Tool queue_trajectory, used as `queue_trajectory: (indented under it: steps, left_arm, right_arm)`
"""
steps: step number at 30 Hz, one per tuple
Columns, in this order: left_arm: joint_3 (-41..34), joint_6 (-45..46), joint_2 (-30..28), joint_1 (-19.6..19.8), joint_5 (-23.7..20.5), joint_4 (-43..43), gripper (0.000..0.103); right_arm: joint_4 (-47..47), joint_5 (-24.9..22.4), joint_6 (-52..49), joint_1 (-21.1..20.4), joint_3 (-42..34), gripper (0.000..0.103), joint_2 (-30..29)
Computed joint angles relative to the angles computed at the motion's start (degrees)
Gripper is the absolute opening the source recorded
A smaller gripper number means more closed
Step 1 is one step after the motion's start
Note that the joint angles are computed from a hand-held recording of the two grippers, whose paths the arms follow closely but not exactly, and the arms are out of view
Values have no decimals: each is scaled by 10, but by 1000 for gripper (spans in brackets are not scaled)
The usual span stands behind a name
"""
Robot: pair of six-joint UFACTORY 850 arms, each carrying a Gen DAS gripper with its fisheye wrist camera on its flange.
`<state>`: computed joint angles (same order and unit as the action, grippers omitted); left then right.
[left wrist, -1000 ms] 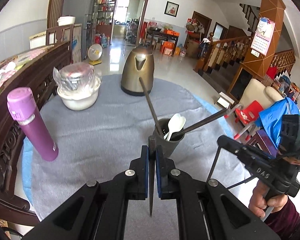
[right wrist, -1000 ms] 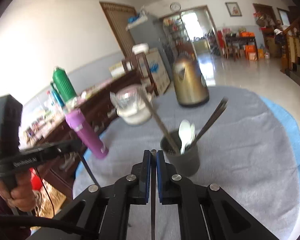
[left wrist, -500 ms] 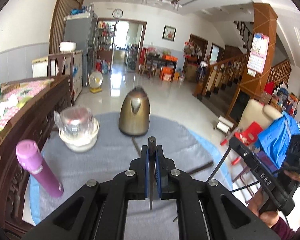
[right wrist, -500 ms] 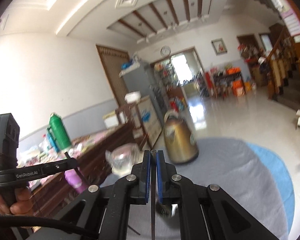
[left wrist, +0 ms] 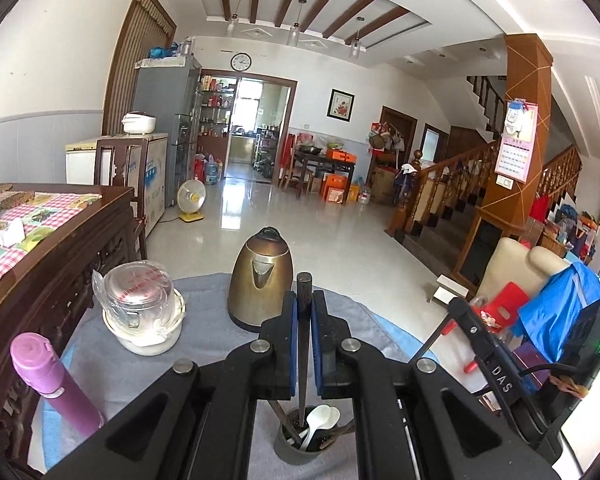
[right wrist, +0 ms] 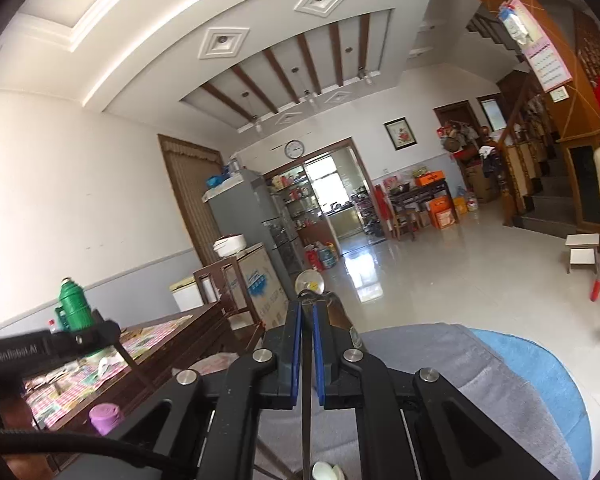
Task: Organize utensils
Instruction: 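Lift both held chopsticks and carry them over the gray holder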
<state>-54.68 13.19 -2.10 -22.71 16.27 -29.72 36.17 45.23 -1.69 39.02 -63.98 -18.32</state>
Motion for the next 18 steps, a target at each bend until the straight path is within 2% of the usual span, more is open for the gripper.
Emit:
queue_trajectory:
  steps: [6,11,18]
  left_arm:
    - [-14,-39,-37,3,-10,16,7]
    - [-11,-61,-47,3,-18,30,7]
    - [-5,-36,-47,-4,-26,3,7]
  right_arm:
    - [39,8,-55,9,-21,6,-18]
    - [46,9,-76,13,-22,6,-26]
    - [45,-2,-73,12,-16,6,-27]
